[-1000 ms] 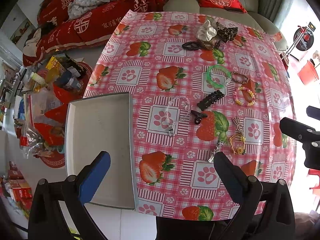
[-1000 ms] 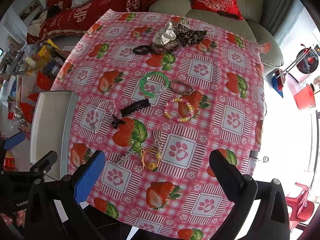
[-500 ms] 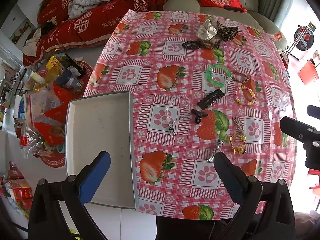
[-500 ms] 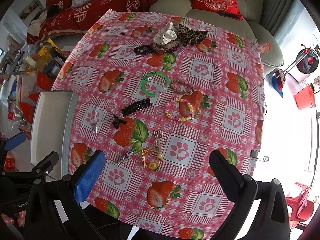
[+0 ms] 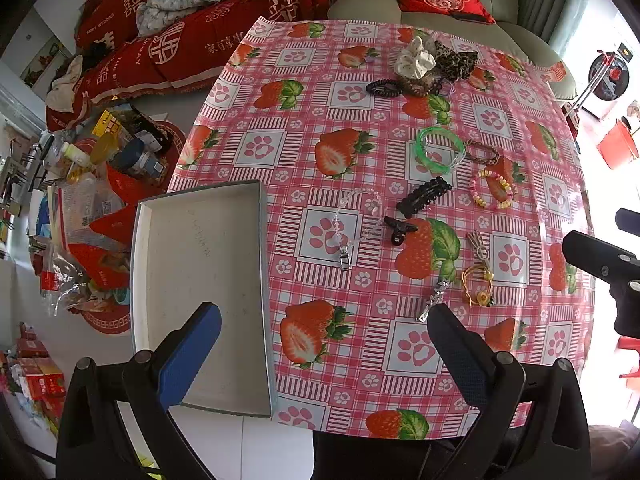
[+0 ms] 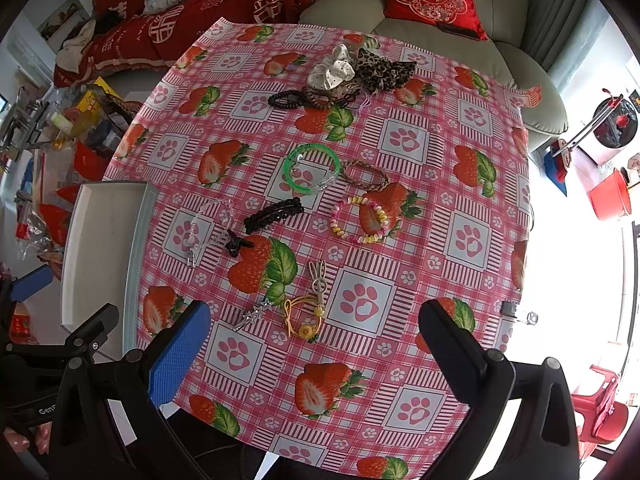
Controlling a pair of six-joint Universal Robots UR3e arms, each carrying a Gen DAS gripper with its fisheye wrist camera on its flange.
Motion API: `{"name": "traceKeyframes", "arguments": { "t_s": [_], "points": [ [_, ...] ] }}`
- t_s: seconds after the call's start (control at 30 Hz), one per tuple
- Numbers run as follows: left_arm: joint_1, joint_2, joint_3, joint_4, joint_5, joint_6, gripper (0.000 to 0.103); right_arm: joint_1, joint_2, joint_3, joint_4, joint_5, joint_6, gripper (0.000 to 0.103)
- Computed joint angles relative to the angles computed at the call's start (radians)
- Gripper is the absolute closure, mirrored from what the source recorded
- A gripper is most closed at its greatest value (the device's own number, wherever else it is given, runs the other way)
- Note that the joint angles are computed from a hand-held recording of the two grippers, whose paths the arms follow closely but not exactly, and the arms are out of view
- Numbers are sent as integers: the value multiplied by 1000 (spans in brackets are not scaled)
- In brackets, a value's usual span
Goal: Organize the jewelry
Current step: 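Move both tools over the jewelry on the strawberry tablecloth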
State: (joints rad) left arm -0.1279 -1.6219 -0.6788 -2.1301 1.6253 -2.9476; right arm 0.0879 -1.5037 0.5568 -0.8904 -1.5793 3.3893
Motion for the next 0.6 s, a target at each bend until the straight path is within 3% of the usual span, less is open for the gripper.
{"name": "traceKeyframes", "arguments": {
  "t_s": [0.6],
  "points": [
    [1, 5, -9, 3, 0, 2, 0, 0, -8, 8, 3, 3, 11, 0]
  ]
}}
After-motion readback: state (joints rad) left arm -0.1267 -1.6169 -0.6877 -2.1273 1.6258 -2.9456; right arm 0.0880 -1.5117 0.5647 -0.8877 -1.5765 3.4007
